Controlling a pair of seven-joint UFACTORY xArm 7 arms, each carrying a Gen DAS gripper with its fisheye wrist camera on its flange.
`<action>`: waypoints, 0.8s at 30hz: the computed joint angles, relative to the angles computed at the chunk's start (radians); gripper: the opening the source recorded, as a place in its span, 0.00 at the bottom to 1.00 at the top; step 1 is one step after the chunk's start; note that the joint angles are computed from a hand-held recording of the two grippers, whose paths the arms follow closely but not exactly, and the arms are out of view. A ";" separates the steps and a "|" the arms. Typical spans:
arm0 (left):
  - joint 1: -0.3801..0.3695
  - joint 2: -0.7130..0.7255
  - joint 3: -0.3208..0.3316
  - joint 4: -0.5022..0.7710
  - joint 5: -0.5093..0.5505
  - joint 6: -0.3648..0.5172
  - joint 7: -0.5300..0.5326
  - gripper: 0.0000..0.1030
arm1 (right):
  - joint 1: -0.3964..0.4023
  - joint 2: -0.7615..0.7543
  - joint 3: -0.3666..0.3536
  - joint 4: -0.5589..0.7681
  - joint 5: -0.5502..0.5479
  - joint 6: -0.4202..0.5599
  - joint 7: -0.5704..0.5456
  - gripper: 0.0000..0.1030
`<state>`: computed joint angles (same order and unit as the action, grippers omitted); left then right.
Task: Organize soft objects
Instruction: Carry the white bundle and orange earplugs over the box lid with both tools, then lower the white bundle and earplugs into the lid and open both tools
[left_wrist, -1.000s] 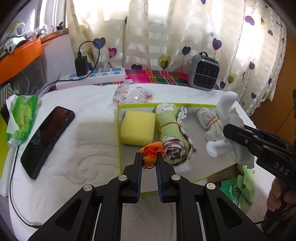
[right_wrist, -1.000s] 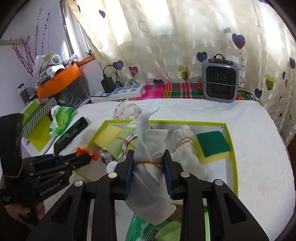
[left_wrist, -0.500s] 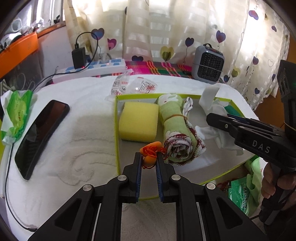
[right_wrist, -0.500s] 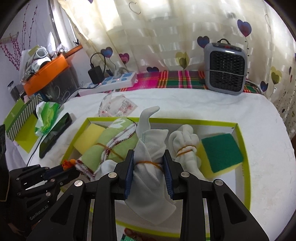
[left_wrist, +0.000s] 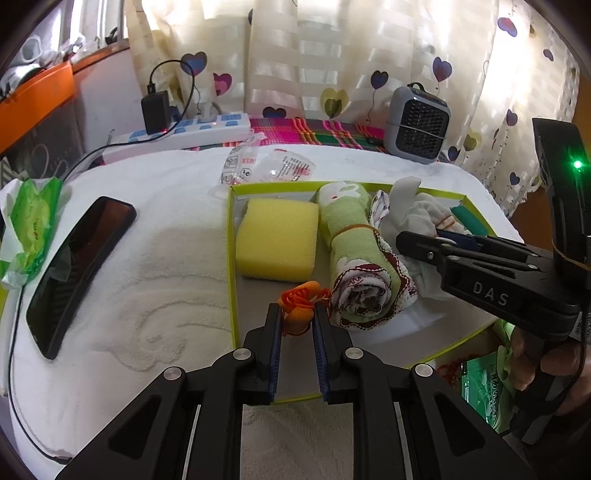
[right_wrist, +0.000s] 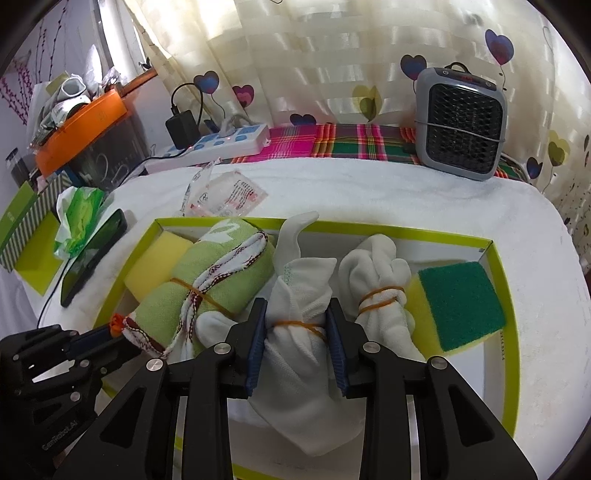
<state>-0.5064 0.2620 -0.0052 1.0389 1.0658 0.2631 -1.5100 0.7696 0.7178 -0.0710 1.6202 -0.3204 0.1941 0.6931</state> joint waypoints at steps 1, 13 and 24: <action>0.000 -0.001 0.000 -0.001 0.001 -0.001 -0.001 0.16 | 0.001 0.002 0.000 0.004 0.000 0.004 -0.001 0.32; -0.001 -0.005 -0.004 -0.001 0.009 0.004 -0.008 0.23 | 0.021 0.006 -0.025 0.007 -0.014 -0.011 0.012 0.45; -0.001 -0.008 -0.009 -0.002 0.009 0.013 -0.007 0.26 | 0.035 -0.003 -0.044 -0.010 -0.027 -0.029 0.035 0.50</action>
